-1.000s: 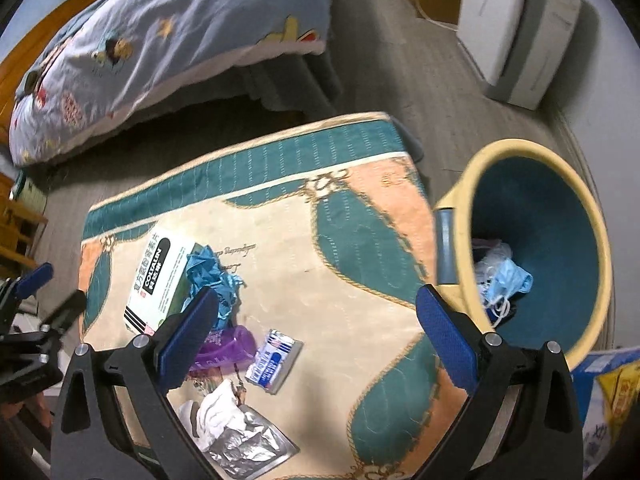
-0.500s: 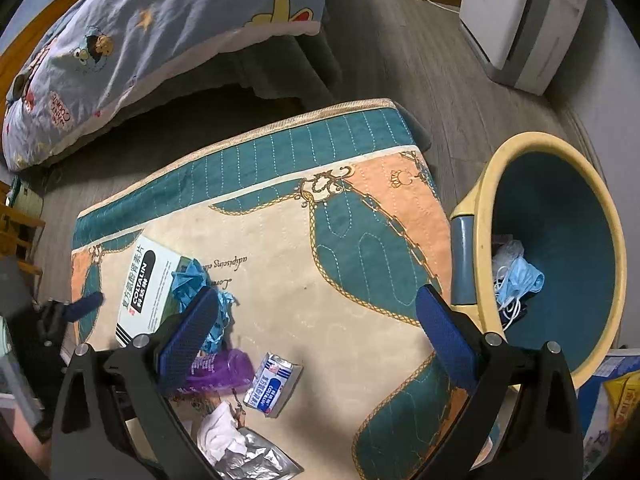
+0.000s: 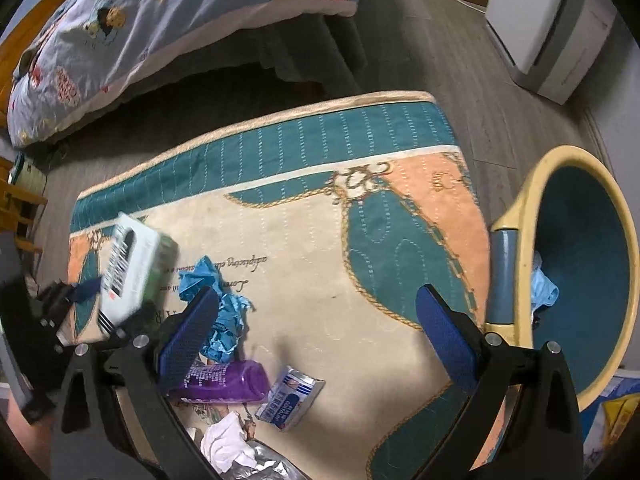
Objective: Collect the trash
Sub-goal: 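Grasp the white COLTALIN box with the left tool while the right tool grasps the crumpled blue glove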
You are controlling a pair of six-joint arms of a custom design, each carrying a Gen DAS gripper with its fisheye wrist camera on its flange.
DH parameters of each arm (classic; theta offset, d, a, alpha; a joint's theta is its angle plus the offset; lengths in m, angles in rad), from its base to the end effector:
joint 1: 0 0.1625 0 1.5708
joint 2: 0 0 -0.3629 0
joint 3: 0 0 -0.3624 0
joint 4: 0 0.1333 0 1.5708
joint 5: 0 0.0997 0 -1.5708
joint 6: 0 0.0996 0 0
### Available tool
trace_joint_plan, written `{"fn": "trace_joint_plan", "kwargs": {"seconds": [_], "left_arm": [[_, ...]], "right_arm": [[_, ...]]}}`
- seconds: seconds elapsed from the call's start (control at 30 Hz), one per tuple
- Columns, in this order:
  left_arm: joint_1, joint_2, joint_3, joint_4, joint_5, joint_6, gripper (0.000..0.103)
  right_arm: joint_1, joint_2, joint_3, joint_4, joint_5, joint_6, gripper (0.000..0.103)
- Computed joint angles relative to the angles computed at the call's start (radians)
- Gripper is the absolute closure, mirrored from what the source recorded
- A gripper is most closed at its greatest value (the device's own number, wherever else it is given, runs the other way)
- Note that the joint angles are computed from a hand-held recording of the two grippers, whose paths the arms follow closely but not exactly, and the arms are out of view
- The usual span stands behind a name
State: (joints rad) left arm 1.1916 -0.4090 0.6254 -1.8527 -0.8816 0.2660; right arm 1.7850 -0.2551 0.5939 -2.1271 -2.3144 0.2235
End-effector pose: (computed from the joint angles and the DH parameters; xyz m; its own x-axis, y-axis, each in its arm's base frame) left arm -0.1103 -0.8080 0.1588 -0.6095 0.4820 -0.6294 0.5489 0.8294 0.1037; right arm 0.2357 -0.7737 0.0836 -0.7776 0.1981 0.5967 -0.0361 0.9334 -0.3569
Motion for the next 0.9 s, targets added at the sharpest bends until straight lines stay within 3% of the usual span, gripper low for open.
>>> {"fn": "trace_joint_plan", "kwargs": {"seconds": [0.27, 0.47, 0.5, 0.6, 0.7, 0.9], "left_arm": [[0.023, 0.026, -0.097, 0.031, 0.069, -0.104, 0.031], [0.025, 0.067, -0.169, 0.065, 0.070, -0.112, 0.031], [0.025, 0.073, -0.180, 0.067, 0.068, -0.106, 0.031], [0.028, 0.074, -0.190, 0.069, 0.060, -0.085, 0.031], [0.027, 0.027, -0.100, 0.009, 0.059, -0.054, 0.031], [0.034, 0.000, -0.062, -0.051, 0.028, -0.021, 0.031]], "right_arm": [[0.007, 0.092, -0.127, 0.109, 0.043, -0.038, 0.008], [0.008, 0.221, -0.342, 0.297, 0.090, -0.062, 0.034], [0.008, 0.235, -0.368, 0.313, 0.093, -0.065, 0.044], [0.000, 0.214, -0.335, 0.286, 0.167, -0.068, 0.070], [0.007, 0.190, -0.295, 0.246, 0.164, -0.082, 0.071], [-0.001, -0.012, 0.025, 0.003, 0.203, -0.051, 0.071]]}}
